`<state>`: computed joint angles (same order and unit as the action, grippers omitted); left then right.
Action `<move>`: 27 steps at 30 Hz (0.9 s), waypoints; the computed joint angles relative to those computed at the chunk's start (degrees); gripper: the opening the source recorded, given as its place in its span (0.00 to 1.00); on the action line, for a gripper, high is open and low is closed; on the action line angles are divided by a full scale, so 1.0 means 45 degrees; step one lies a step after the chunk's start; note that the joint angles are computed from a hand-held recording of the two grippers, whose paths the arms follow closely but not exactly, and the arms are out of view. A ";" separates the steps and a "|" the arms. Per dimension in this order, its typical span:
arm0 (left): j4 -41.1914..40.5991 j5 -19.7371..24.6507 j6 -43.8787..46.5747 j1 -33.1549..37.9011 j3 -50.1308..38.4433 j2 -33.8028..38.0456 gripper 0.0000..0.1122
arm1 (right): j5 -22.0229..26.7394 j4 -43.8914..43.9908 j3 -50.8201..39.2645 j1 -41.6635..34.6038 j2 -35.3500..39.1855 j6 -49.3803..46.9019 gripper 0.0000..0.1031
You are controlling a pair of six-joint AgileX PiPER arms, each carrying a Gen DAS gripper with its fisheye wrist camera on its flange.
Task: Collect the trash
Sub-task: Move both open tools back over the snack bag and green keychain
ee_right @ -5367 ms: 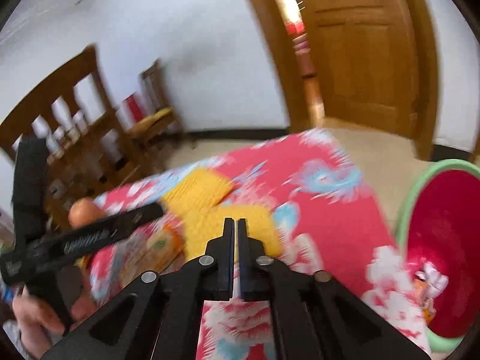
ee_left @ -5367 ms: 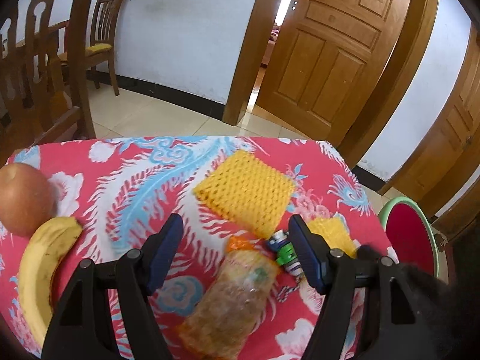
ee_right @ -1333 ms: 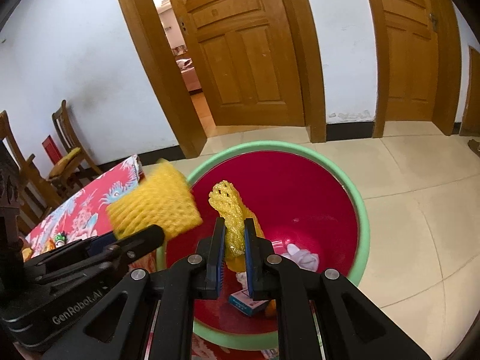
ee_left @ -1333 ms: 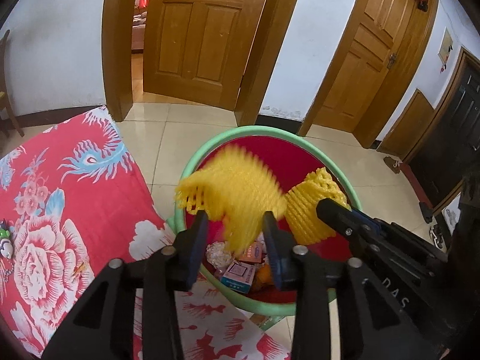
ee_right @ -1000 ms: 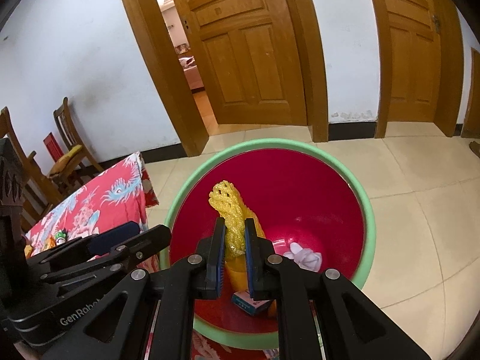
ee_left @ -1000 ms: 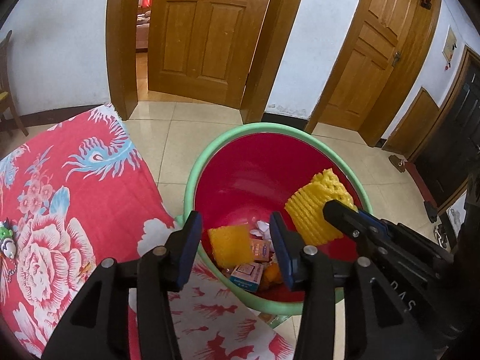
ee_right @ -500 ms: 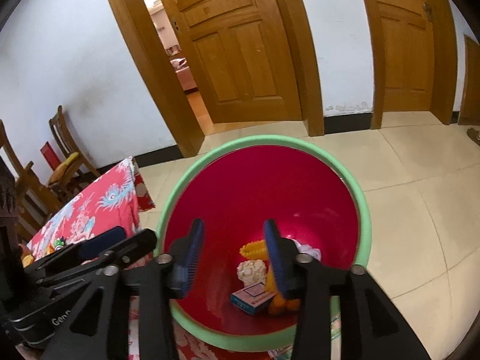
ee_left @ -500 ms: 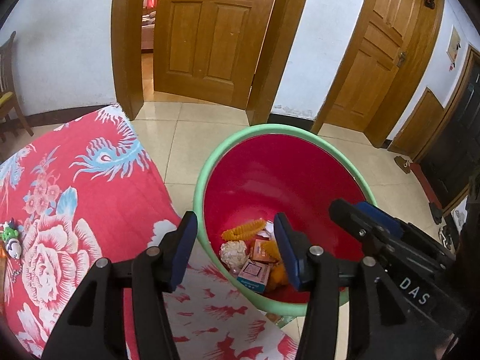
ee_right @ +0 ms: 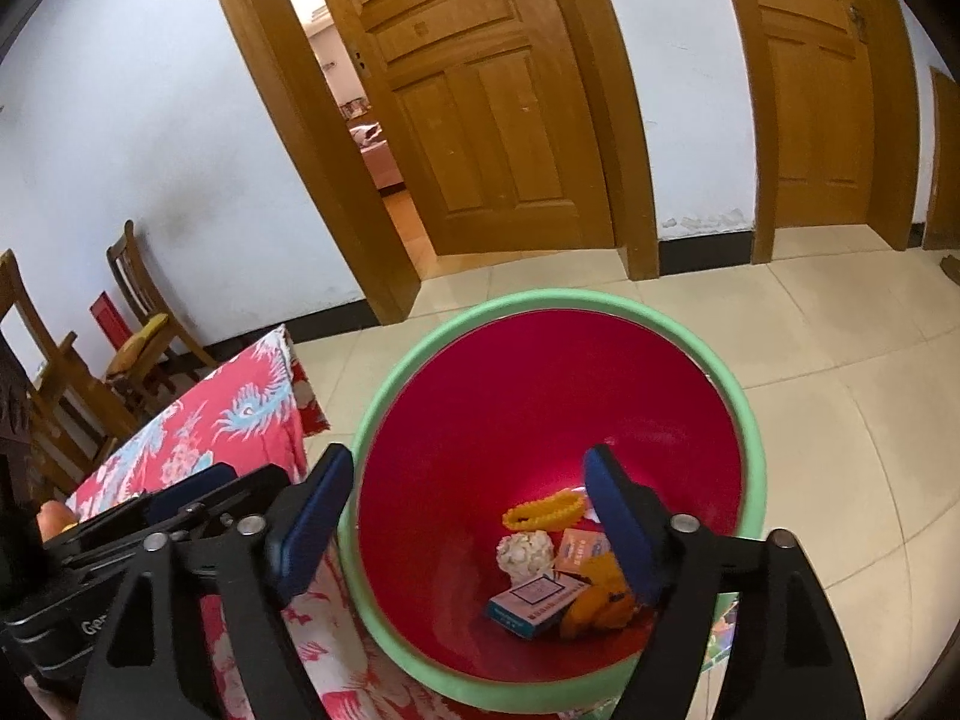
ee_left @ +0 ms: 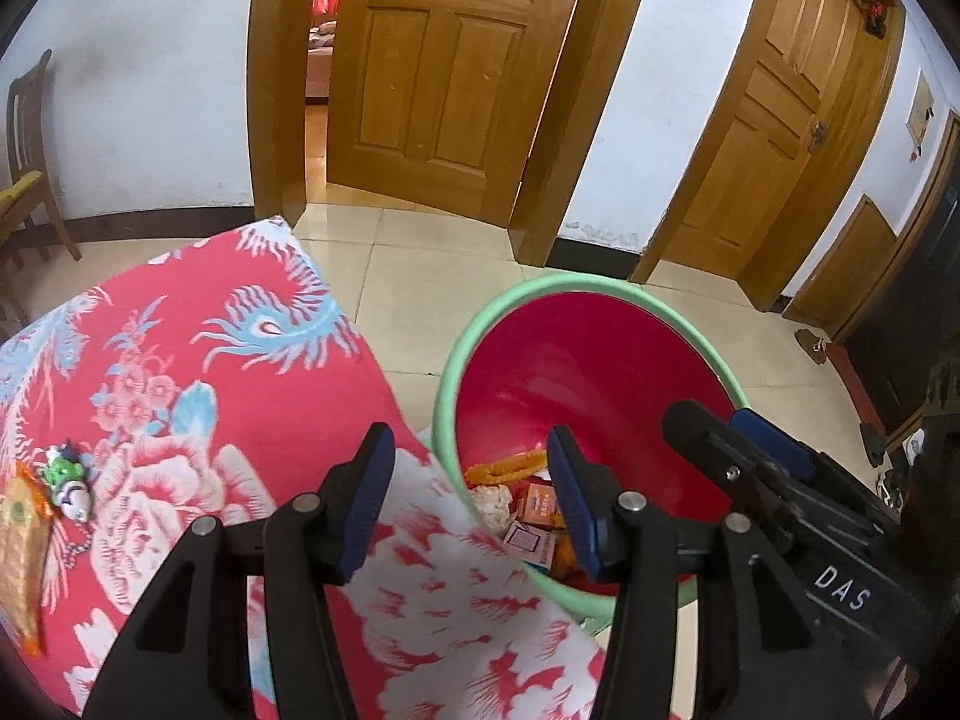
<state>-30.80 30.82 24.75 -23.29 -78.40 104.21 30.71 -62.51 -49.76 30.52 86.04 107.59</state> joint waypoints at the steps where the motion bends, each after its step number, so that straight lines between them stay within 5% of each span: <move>1: -0.0119 -0.0024 0.0135 0.0143 0.0120 -0.0125 0.47 | -0.0014 -0.0090 -0.0033 0.0046 0.0001 0.0102 0.81; 7: -0.0782 0.0041 0.0871 0.1161 0.0623 -0.0612 0.47 | 0.1346 0.0135 -0.1448 0.1206 0.0593 -0.0572 0.86; 11: -0.1039 0.0177 0.1302 0.2025 0.0895 -0.0800 0.48 | 0.1284 0.0769 -0.2431 0.1475 0.1273 -0.1425 0.93; 19: -0.1493 0.0629 0.2149 0.3738 0.1089 -0.1049 0.64 | 0.1262 0.1801 -0.4467 0.2104 0.2691 -0.2730 0.94; 27: -0.1691 0.0782 0.3169 0.5322 0.1368 -0.1251 0.66 | 0.0974 0.2933 -0.6547 0.2519 0.4255 -0.4195 0.95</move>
